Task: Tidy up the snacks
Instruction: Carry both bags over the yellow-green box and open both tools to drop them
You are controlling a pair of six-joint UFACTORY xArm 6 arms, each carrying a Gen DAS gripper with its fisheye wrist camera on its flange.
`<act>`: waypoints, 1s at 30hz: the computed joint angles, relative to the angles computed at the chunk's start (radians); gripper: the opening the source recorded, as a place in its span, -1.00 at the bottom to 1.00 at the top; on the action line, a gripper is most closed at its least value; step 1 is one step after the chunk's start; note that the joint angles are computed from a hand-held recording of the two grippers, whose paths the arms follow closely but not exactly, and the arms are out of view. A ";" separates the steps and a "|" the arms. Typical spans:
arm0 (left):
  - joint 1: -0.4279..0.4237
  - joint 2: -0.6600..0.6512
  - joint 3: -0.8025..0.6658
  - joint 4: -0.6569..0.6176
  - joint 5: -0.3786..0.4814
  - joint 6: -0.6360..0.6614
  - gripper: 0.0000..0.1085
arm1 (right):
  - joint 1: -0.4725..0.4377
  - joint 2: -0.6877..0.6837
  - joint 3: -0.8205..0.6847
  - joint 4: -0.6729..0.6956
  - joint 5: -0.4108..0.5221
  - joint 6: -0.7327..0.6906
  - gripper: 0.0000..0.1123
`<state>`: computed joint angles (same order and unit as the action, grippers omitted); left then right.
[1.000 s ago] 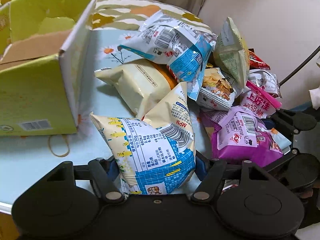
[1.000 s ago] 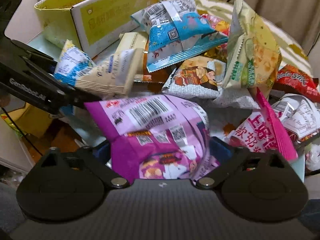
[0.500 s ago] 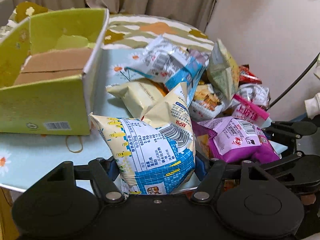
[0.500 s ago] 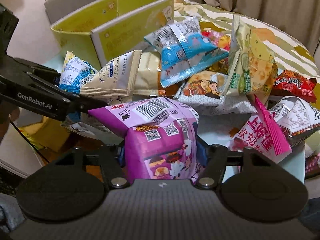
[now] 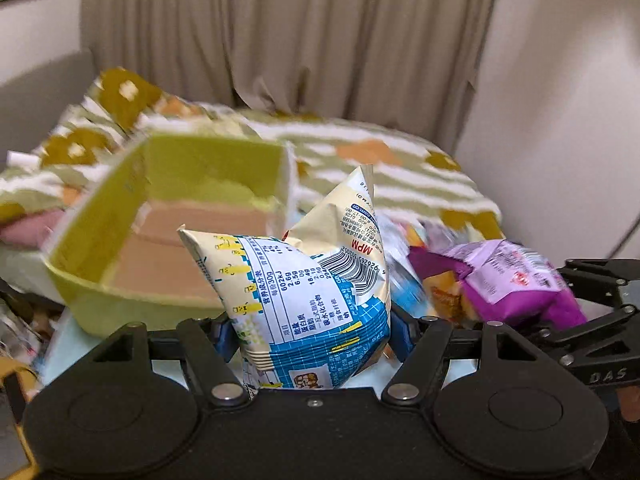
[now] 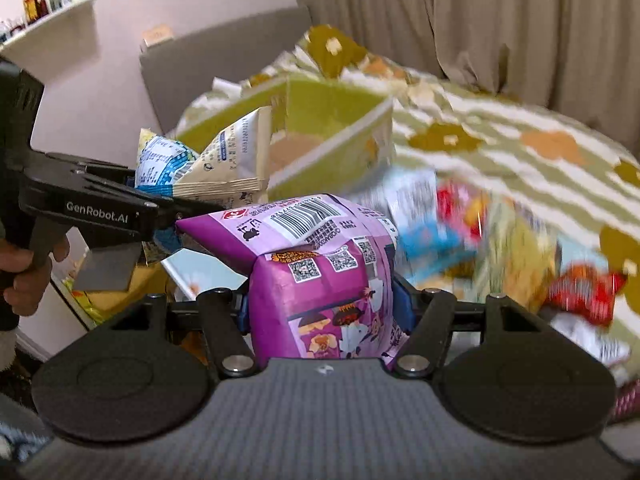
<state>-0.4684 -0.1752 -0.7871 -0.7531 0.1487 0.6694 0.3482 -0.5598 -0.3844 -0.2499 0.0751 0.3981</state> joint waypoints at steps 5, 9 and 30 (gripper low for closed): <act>0.071 0.097 -0.138 0.027 -0.010 0.009 0.36 | -0.019 0.162 -0.197 -0.150 -0.026 0.123 0.39; 0.138 0.218 -0.302 0.041 0.037 0.039 0.36 | -0.035 0.311 -0.384 -0.329 -0.033 0.311 0.40; 0.308 1.009 -1.335 0.317 0.554 -0.036 0.81 | 0.008 1.146 -1.415 -0.172 0.409 0.541 0.41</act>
